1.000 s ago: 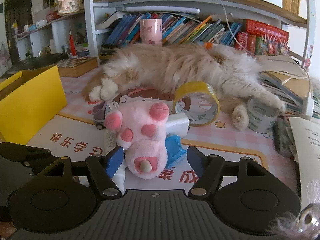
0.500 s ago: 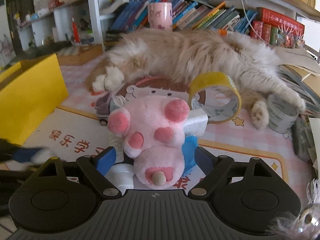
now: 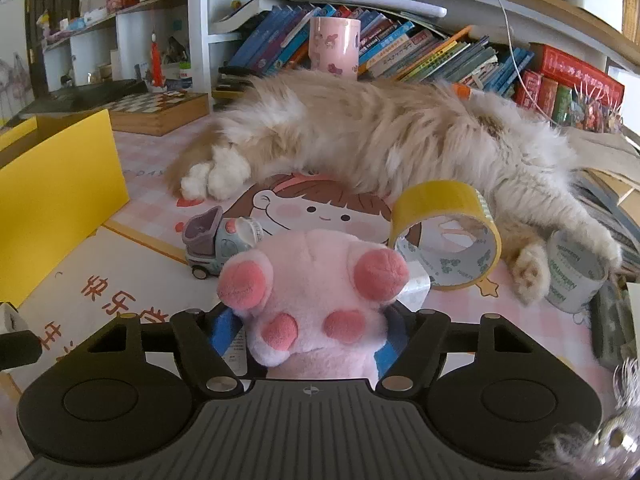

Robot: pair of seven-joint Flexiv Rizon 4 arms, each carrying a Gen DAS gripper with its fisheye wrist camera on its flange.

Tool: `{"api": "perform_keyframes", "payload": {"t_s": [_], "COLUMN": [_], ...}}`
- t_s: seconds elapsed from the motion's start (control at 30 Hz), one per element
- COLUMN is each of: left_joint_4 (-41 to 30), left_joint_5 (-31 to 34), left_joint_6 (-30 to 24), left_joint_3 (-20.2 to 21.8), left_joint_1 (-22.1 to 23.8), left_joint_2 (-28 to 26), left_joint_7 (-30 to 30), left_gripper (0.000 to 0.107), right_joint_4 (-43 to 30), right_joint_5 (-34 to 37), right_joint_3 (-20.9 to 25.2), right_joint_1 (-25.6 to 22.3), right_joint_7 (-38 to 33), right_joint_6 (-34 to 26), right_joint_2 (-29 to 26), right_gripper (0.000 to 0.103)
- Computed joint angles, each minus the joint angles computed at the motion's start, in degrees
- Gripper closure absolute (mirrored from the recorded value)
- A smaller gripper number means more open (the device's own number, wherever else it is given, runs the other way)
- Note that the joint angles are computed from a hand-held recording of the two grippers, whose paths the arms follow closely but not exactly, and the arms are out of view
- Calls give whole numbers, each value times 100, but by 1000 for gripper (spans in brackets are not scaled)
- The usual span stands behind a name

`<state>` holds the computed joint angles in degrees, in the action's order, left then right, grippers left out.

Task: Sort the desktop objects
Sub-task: 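Close the right gripper on the pink plush pig while the left gripper grasps the white charger, then lift the pig and charger and carry both toward the yellow box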

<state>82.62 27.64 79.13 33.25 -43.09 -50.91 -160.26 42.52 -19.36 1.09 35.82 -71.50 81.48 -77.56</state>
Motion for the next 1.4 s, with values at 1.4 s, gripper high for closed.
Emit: {"api": "perform_keyframes", "payload": {"t_s": [1.4], "left_joint_4": [2985], "left_joint_5": [-1419], "left_joint_6": [2907], "left_joint_3": [1385], "left_joint_1": [-1267], "left_joint_2": [499], "left_joint_7": [1428], "left_gripper": [74], "right_joint_4": [4491], "right_joint_5": [1482], "right_joint_3": [-3218], "right_joint_1": [3183], "right_joint_7": [1990], "right_joint_6": [1973], "right_joint_2": [1901], "right_gripper": [37]}}
